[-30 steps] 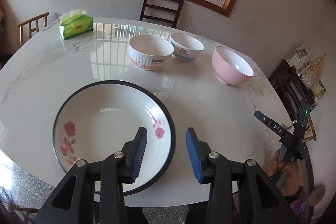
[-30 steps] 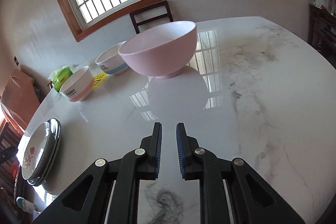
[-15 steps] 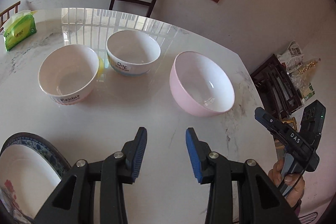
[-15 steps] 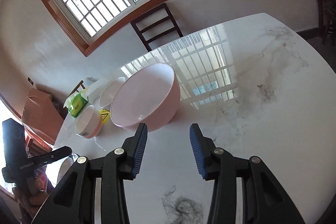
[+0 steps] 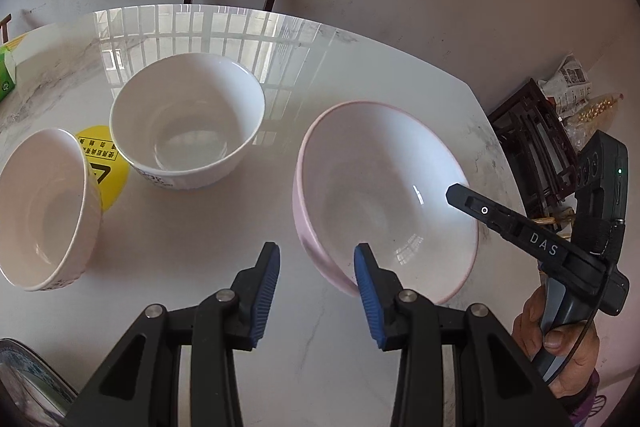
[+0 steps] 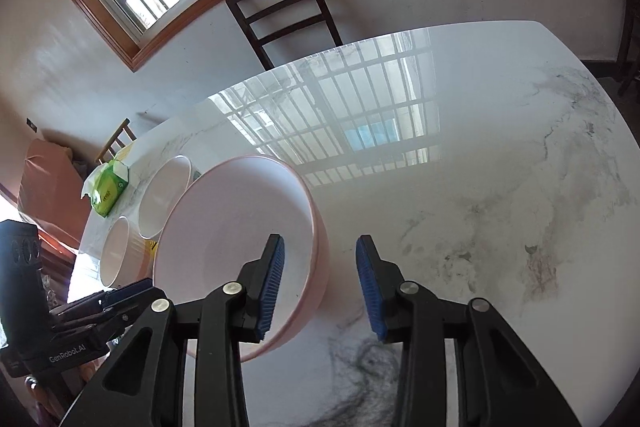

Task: Organize plates and bowls
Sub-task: 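Move the left gripper to the pink bowl and close on its rim, then carry the pink bowl with the left gripper beside the plates and release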

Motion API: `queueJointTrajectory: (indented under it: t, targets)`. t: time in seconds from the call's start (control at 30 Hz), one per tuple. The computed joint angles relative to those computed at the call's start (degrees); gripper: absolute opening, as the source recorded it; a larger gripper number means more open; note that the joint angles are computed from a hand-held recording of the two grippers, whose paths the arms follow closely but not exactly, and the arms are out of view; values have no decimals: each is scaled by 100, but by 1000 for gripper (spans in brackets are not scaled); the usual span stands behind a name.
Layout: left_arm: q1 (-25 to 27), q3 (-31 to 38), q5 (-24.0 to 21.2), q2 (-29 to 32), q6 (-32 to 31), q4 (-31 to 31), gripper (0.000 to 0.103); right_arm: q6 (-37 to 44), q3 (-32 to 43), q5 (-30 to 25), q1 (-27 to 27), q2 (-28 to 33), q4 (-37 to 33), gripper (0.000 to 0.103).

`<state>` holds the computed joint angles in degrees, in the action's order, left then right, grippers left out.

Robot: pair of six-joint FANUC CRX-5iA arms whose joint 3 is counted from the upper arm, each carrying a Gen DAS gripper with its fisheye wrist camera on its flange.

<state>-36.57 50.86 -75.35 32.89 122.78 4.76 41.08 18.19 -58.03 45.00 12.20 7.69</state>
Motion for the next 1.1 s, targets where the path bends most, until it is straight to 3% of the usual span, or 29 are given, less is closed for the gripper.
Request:
queueJointTrajectory:
  t: [0.03,0.07,0.13,0.2,0.27,0.37,0.5,0.83,1.1]
  targets:
    - [-2,225,-154,156,-25,8,36,93,132,-121,-25,114,-72,12]
    - [-2,338,-195,257,-51,41,29,161,200,-143,-54,174,-183,13]
    - [-71,666,-426,404,26,-233,27,150,201,-76,-63,206,-202,12]
    - [-189,1178,-887,620,21,-594,22,64,195,-75,-63,192,-214,13]
    - [-208,1137,-1004,562,37,-659,16,122,169,-53,-75,120,-356,13]
    - [-161,349,-674,78,172,-472,14,215,154,-113,-82,-35,-694,12]
    - [-305,-518,-455,-653,335,-669,15,182,22,-188,145,-274,-798,13]
    - [-726,-2336,-377,-2339,645,-1195,14,-162,-774,-94,1138,-1106,-959,14]
    - [-817,-3179,-215,-2933,703,-1238,14,-590,-1273,100,1743,-1321,-794,14]
